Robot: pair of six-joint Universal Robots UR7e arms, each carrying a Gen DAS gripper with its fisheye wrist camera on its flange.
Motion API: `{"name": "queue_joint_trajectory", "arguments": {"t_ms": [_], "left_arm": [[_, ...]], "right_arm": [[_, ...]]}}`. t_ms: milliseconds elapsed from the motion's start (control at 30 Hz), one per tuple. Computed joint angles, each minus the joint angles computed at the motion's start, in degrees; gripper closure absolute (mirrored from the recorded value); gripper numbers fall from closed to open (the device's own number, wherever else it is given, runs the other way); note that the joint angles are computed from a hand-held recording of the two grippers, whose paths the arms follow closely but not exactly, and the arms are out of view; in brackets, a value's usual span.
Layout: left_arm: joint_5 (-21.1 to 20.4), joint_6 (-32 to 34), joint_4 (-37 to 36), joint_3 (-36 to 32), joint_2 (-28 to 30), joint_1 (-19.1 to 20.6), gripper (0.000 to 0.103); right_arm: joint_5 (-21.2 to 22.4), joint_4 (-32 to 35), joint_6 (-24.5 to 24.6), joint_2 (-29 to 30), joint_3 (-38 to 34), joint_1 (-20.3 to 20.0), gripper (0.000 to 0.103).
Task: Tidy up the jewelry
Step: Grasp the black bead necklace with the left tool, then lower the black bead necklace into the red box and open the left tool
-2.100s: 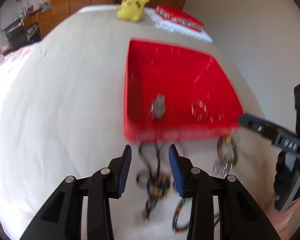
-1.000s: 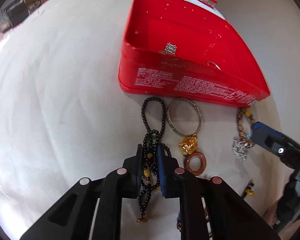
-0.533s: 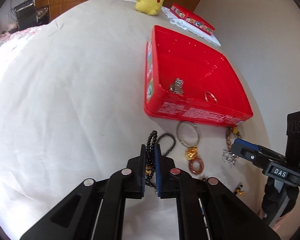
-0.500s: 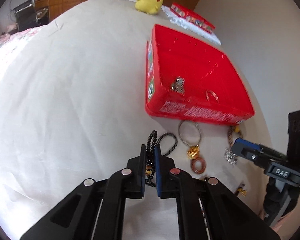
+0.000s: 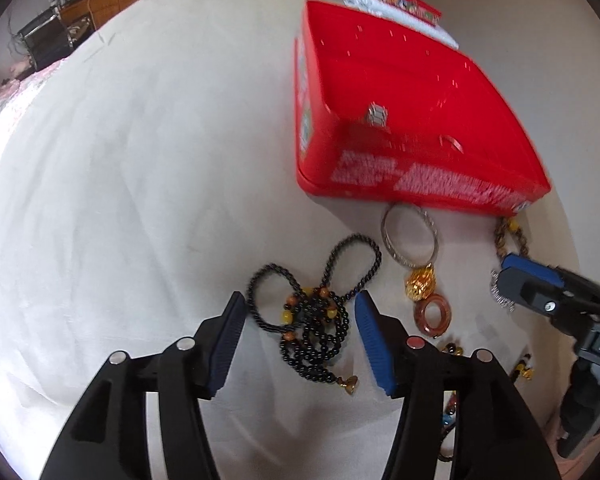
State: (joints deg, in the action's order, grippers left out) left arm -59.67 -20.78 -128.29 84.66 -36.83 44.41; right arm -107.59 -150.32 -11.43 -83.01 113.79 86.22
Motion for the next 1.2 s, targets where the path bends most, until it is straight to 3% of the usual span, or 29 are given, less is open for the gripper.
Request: {"name": "queue_joint_trajectory", "arguments": {"t_ms": [100, 200, 267, 467, 700, 833, 933, 1200], "left_arm": [[3.23, 2.15, -0.07, 0.09, 1.48, -1.15, 0.045], [6.27, 2.67, -0.90, 0.80, 2.03, -1.99, 0.077], [5.76, 3.59, -1.49, 0.95, 2.11, -2.04, 0.083], [2.70, 3.24, -3.19, 0.86, 1.25, -1.14, 0.086], [1.32, 4.33, -7.89, 2.39, -1.35, -1.25, 0.086], [-0.06, 4.50, -8.94, 2.29, -2.38, -0.61, 0.086], [-0.40, 4.59, -9.60, 2.28, -2.73, -0.40, 0.086], [0.41, 4.83, -12.55, 5.18, -4.79, -1.07, 0.086]], "right_arm": [[0.06, 0.25, 0.15, 0.47, -0.07, 0.20, 0.054], [0.43, 1.16, 0.30, 1.19, -0.30, 0.38, 0.057], [0.64, 1.86, 0.80, 1.53, -0.47, 0.48, 0.059], [-0.50, 2.86, 1.42, 3.41, -0.59, 1.78, 0.059], [-6.30, 0.63, 1.51, 5.74, -0.28, 3.89, 0.059], [-12.37, -3.04, -0.88, 7.71, 0.84, 6.20, 0.059], [-17.09, -7.35, -3.11, 9.11, 2.14, 7.60, 0.073], [-11.25, -4.86, -2.13, 4.61, 2.70, 5.78, 0.074]]}}
